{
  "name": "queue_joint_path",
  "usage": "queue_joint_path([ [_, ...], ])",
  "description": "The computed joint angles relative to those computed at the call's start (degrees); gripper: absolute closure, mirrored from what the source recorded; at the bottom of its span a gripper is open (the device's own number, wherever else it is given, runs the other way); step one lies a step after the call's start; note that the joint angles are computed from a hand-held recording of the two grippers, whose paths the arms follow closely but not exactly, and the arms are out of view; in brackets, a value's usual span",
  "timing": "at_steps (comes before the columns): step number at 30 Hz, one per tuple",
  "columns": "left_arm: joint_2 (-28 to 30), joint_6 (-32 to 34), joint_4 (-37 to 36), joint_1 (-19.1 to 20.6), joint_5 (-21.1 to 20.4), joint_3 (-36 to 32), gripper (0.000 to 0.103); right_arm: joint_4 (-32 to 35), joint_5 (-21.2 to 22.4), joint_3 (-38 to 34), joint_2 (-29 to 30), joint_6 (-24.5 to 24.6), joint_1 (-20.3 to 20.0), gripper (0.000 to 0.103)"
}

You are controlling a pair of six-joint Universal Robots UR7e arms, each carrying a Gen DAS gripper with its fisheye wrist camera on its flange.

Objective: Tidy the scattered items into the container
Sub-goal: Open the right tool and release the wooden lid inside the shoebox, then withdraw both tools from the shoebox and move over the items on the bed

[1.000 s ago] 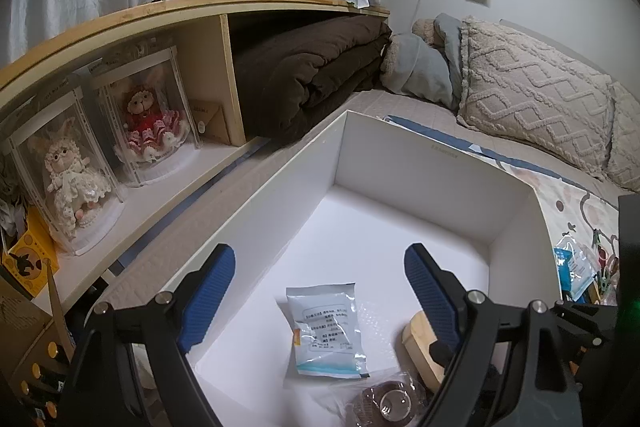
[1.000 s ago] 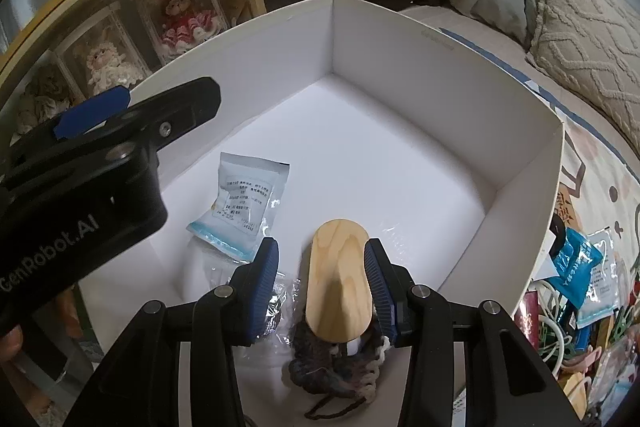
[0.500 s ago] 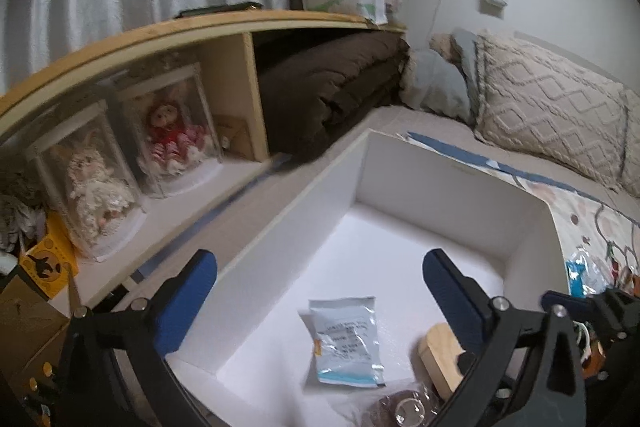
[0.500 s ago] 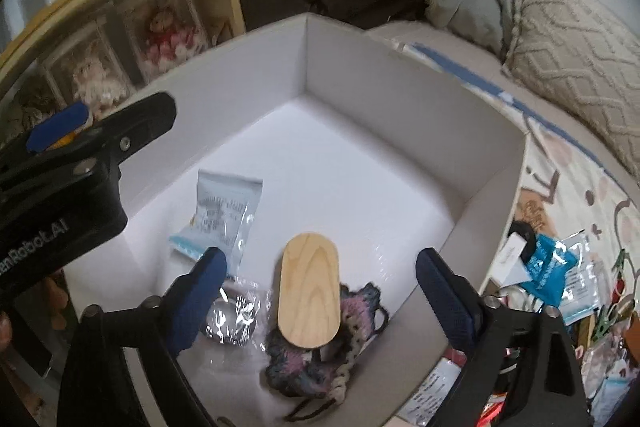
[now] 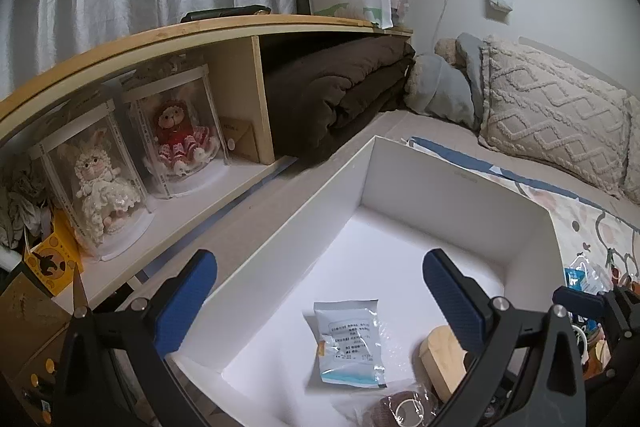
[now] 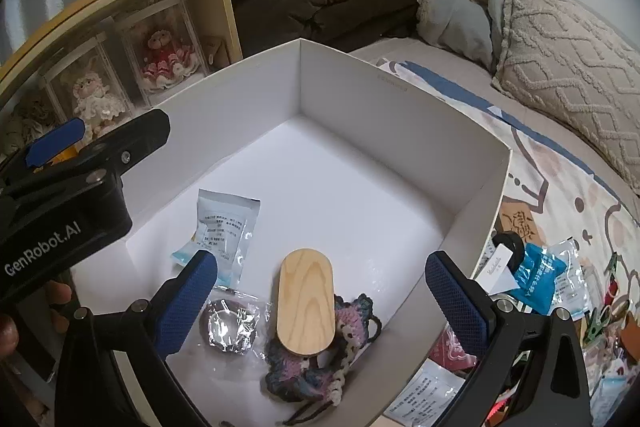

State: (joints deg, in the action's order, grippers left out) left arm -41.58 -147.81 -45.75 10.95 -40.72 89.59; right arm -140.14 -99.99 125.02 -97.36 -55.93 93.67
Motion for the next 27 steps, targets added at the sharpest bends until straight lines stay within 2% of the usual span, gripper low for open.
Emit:
queue_joint_path([
  [12, 0.2, -0.6, 0.0, -0.1, 1.1, -0.3, 0.000, -0.7, 1.0, -1.1, -0.5, 0.9, -1.1, 0.000],
  [19, 1.9, 1.9, -0.8, 0.0, 4.6, -2.6, 0.000, -2.5, 3.7, -2.1, -2.8, 0.8, -3.2, 0.000],
  [27, 4.7, 7.5, -3.6, 0.3, 9.8, -5.9, 0.000, -0.9, 7.1, -6.4, -5.0, 1.8, -7.9, 0.000],
])
